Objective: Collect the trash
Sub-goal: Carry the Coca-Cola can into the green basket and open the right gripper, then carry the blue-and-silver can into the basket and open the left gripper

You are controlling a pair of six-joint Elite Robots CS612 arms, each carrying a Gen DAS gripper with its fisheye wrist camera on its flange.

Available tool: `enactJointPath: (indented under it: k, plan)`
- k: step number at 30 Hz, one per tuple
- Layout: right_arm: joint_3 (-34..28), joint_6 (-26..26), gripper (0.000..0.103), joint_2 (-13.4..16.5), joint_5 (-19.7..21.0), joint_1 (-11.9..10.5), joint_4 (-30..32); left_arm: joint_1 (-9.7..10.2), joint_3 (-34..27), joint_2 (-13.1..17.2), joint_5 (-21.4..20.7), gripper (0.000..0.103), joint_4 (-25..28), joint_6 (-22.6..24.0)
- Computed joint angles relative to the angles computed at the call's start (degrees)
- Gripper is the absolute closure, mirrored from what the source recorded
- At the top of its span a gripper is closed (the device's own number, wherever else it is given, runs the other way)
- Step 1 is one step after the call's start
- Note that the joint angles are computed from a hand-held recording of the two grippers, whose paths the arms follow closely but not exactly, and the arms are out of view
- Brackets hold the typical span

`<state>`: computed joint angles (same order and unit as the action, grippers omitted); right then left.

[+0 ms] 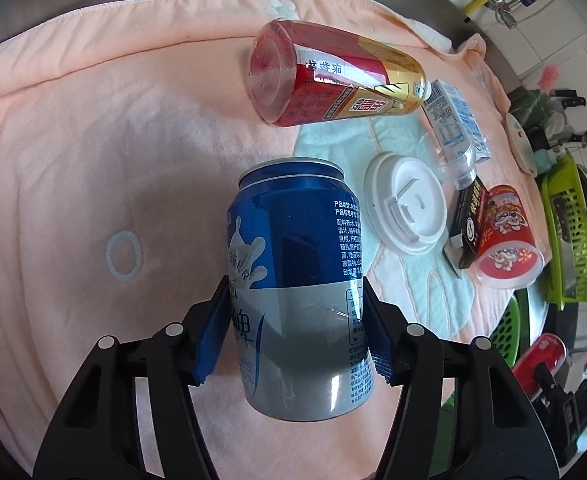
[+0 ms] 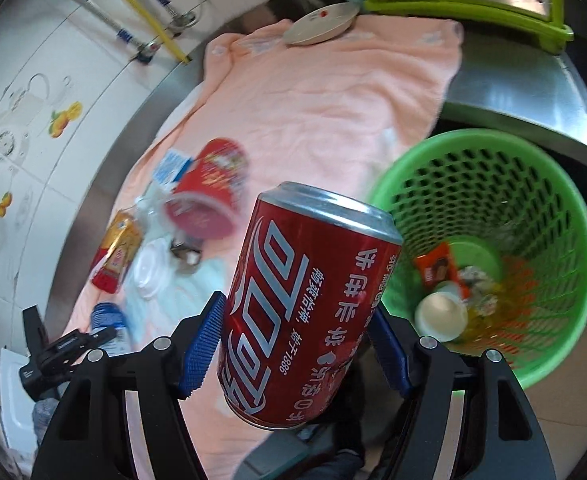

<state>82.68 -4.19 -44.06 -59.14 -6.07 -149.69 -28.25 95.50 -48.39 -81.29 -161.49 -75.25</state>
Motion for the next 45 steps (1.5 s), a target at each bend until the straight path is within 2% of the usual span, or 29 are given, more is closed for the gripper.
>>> enactJointPath:
  k: [7,10,14,19,22,25,33,36,40,45]
  plan:
    - [-4.2,-1.3,0.036,3.2,-8.8,-2.2,2.3,-1.37,0.5,-1.4,3.6,0.045,-1.4,0.7]
    - [-6.5,-2.6,0.036,5.1,-13.8,-2.3,4.1,-2.03,0.2,-1.8,4.3,0.045,-2.0,1.6]
    - [-8.9,-4.0,0.036,7.2,-16.8,-2.6,7.8,-2.85,-1.2,-1.6,4.6,0.045,-2.1,3.6]
    - [-10.2,-5.7,0.034,8.8,-22.0,-2.4,8.3,-3.66,-4.7,-0.5,4.0,0.045,-1.9,8.0]
    - [-10.1,-6.8,0.027,8.9,-22.6,-2.6,8.0,-4.05,-7.4,0.7,3.4,0.045,-1.7,11.0]
    - [-9.3,-7.3,0.027,8.5,-22.5,-3.0,6.6,-4.48,-10.4,2.1,2.4,0.045,-1.2,14.5]
    - [-4.8,-6.3,0.026,5.0,-17.2,-5.0,2.1,-5.63,-20.5,7.3,-2.2,0.045,1.2,23.0]
    - [-2.5,-5.8,0.026,3.3,-15.1,-5.8,-0.2,-6.02,-24.9,9.7,-4.8,0.045,2.5,26.2]
    - [0.6,-4.4,0.025,0.9,-12.4,-6.7,-3.8,-6.75,-31.9,13.5,-7.9,0.045,6.7,30.0]
    - [2.9,-3.2,0.025,-0.6,-11.2,-7.5,-7.7,-7.32,-40.1,18.5,-12.2,0.045,11.2,32.7]
